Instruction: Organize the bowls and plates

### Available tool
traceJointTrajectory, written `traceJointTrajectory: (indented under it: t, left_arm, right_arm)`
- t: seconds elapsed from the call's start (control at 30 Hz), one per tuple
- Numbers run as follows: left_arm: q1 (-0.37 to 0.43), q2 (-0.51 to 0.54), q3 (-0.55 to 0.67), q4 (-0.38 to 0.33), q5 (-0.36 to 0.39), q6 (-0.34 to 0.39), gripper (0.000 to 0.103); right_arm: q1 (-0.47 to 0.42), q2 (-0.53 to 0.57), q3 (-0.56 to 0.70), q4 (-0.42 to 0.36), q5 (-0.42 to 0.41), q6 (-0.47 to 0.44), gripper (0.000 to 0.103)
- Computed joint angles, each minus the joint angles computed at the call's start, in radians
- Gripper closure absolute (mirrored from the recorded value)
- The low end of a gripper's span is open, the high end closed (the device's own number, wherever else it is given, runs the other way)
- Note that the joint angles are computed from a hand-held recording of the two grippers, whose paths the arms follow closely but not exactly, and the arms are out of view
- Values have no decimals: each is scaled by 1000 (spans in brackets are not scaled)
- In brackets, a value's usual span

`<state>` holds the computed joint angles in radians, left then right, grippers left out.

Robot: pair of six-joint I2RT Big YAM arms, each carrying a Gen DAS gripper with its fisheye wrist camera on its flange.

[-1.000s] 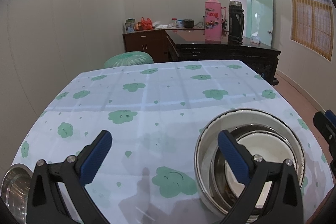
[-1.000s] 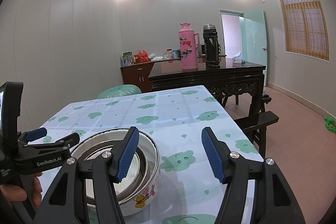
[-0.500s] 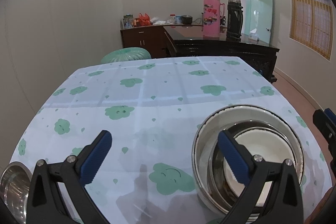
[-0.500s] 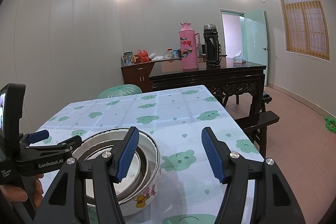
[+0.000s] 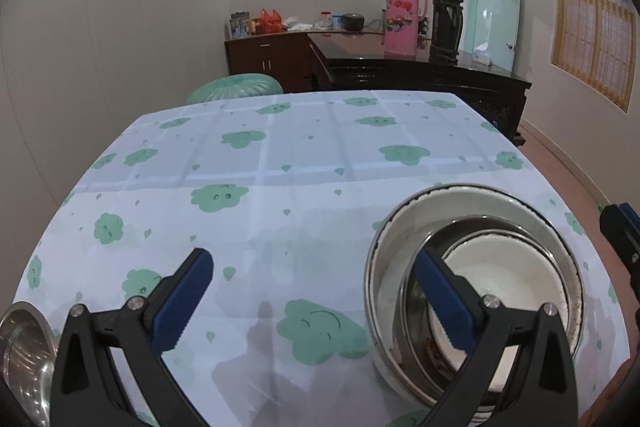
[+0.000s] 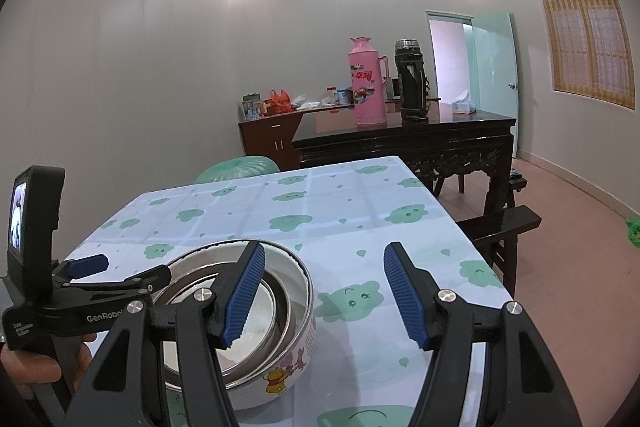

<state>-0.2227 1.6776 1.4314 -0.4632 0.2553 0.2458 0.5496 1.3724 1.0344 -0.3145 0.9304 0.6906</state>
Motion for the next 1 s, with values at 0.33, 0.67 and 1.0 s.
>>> traceJointTrajectory:
  t: [0.33, 0.67, 1.0]
  left_arm:
    - [2, 0, 0, 4, 5, -6, 1]
    - [4, -5, -7, 22, 0, -6, 1]
    - [4, -8, -9, 22, 3, -6, 1]
  right_arm:
    - [3, 8, 6, -11, 12, 11, 38]
    - [6, 4, 2, -6, 20, 10, 38]
    - [6, 5, 2, -7, 21, 12, 38]
